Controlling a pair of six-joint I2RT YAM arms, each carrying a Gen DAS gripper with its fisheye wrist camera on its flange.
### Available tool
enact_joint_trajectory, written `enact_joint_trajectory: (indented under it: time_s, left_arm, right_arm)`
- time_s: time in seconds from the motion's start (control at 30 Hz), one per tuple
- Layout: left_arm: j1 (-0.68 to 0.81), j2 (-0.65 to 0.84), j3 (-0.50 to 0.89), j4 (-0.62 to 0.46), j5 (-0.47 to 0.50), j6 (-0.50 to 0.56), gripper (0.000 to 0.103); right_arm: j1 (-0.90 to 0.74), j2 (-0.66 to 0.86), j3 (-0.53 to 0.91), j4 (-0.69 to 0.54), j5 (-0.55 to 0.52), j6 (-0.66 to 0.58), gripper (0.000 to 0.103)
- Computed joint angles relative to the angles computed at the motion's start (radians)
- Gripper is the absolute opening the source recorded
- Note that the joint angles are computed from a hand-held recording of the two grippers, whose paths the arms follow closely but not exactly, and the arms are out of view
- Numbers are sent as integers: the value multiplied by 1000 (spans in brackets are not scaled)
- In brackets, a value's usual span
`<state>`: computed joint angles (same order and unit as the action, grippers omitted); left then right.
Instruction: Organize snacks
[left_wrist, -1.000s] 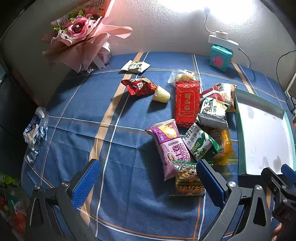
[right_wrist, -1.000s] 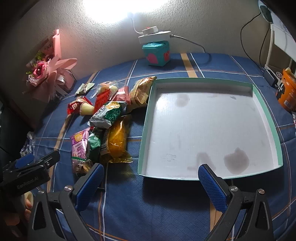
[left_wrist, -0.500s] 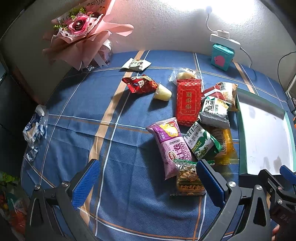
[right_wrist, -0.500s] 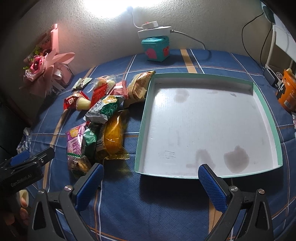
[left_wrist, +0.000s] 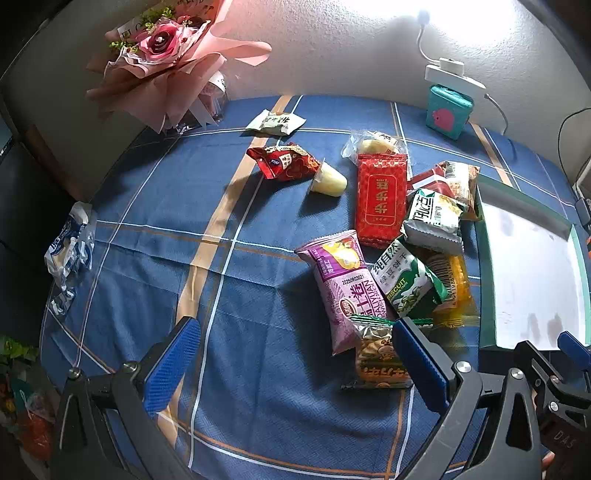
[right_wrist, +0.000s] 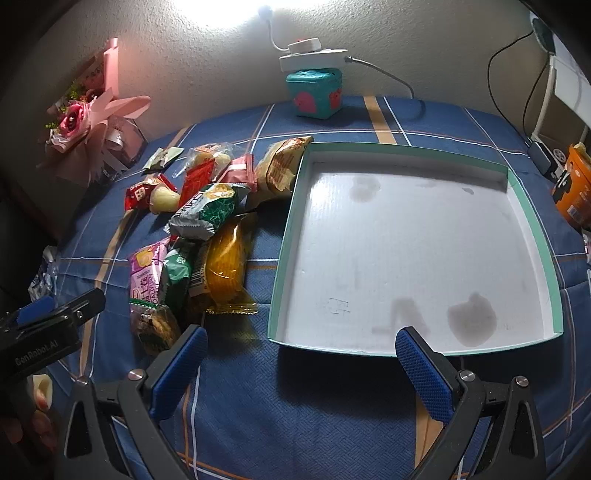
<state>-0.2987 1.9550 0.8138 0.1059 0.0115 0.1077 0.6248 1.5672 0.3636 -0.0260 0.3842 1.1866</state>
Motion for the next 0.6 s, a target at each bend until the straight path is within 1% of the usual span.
enact_joint_trajectory:
  time_s: [0.27,0.6]
  left_arm:
    - [-3,3,8,-17,-19,8,103]
    - [0,6,20,-49,-11,6,103]
  right_arm:
    - [-5,9,8,-6,-10,-10,103]
    - [-8,19,16,-10,-13,-14,103]
